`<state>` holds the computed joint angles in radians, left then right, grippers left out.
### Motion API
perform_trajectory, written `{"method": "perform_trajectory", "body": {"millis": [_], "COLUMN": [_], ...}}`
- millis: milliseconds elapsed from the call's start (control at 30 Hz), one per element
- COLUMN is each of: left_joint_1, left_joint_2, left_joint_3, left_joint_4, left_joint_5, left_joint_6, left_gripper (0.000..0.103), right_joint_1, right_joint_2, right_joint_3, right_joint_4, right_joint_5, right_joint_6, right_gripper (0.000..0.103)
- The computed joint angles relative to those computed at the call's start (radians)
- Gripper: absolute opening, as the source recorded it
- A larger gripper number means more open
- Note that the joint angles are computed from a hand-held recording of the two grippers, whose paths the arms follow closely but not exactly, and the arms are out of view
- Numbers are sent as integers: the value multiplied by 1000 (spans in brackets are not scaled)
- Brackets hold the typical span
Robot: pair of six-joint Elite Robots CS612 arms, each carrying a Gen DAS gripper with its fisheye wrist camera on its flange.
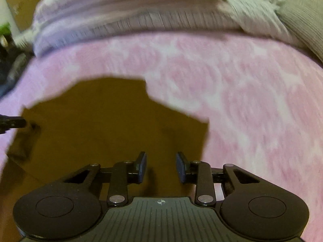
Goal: Fold large clothes
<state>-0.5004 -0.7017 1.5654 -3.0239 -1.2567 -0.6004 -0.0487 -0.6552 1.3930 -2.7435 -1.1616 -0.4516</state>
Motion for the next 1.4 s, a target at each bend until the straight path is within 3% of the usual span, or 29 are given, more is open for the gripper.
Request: {"method": "perform_trajectory", "body": {"millis": [100,233,400,467,500,533,567,633,700,800,867,967,1033,1100,1133,1200,1300,1400], "left_joint_1": [43,96,144,152,153,155,155,144,129,94,61,15,-6,-17,-15,-9,-1,8], "left_joint_2": [50,141,228,249,256,261,264,260,242,195,155,88,59,43,36,33,60,105], "left_joint_3": [-99,-266,-400,-426,-433,-439,-444,-438,-394,-269,-183,-68,-26,-2,8,19,-23,-95], "left_joint_4": [1,103,166,157,144,138,128,110,31,-180,-252,-211,-117,-80,-97,-184,-265,-244], "left_joint_5": [-82,-242,-411,-438,-450,-461,-471,-442,-393,-305,-243,-221,-226,-220,-229,-225,-176,-193], "left_joint_6": [-3,-38,-175,-181,-176,-168,-148,-69,25,108,200,303,316,308,280,216,165,158], "left_gripper": [26,34,34,34,32,19,8,6,6,6,6,7,14,13,14,14,13,14], "right_joint_1": [8,29,37,34,32,30,30,36,32,16,4,-1,17,33,33,29,22,40], "right_joint_2": [62,174,306,337,347,354,356,336,296,209,135,36,-6,-24,-32,-42,-29,7], "right_joint_3": [-128,-337,-572,-618,-631,-645,-651,-615,-526,-336,-191,-40,1,28,43,67,71,55], "right_joint_4": [85,241,461,471,477,492,507,459,338,91,-23,50,179,171,135,21,-127,-208], "right_joint_5": [72,131,204,250,277,302,308,282,297,345,359,294,117,-9,-15,20,131,137], "right_joint_6": [41,109,225,263,266,249,220,152,113,59,-48,-244,-300,-275,-255,-155,44,121], "right_gripper": [35,38,38,38,34,9,4,4,3,3,3,5,22,28,30,30,30,30]}}
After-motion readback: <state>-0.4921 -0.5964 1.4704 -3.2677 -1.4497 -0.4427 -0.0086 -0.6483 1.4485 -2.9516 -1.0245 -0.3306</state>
